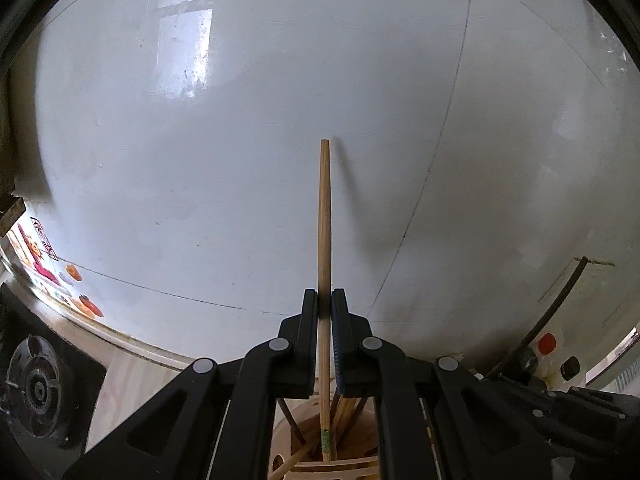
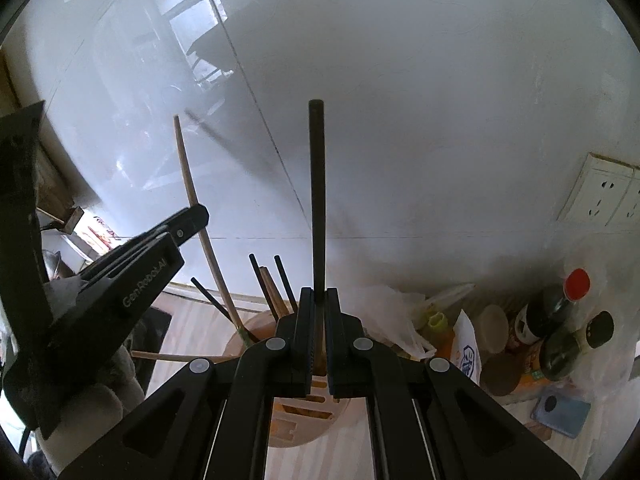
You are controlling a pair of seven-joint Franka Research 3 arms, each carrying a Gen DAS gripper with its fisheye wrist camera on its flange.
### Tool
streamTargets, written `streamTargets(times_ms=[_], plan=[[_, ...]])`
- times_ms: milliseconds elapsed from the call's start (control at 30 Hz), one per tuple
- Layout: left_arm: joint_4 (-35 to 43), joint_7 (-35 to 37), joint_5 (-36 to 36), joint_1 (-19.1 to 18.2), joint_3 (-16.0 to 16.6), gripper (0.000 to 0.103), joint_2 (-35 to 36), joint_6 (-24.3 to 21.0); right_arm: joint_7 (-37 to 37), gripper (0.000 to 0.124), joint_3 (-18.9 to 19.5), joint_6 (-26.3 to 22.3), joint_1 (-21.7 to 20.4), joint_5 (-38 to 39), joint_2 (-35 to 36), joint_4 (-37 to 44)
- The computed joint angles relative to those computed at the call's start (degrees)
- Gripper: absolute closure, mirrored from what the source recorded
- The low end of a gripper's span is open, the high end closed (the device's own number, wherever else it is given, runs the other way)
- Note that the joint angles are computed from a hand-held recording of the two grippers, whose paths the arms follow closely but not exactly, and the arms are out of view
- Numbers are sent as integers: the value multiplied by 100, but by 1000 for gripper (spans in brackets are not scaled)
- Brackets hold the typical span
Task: Organize utensils
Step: 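Open the left tool while the right tool opens to release its chopstick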
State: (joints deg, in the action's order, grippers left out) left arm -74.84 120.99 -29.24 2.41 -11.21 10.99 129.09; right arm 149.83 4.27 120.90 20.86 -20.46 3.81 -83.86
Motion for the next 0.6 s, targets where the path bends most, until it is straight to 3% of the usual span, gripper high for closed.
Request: streamTargets(times_ms=[200, 500, 567, 600], plan=[[-138, 50, 24, 0, 12, 99, -54, 8, -17, 119, 7, -126, 49, -16, 57, 55], [0, -95, 192, 52, 91, 94, -90, -672, -249, 118, 1, -153, 36, 281, 104, 89], [-17, -186, 263, 69, 138, 88, -175, -771, -339, 118, -4, -135, 25, 439, 110, 75], [-60, -293, 397, 61, 181, 71, -244, -769, -360, 117, -7, -81, 18, 515, 85, 27]])
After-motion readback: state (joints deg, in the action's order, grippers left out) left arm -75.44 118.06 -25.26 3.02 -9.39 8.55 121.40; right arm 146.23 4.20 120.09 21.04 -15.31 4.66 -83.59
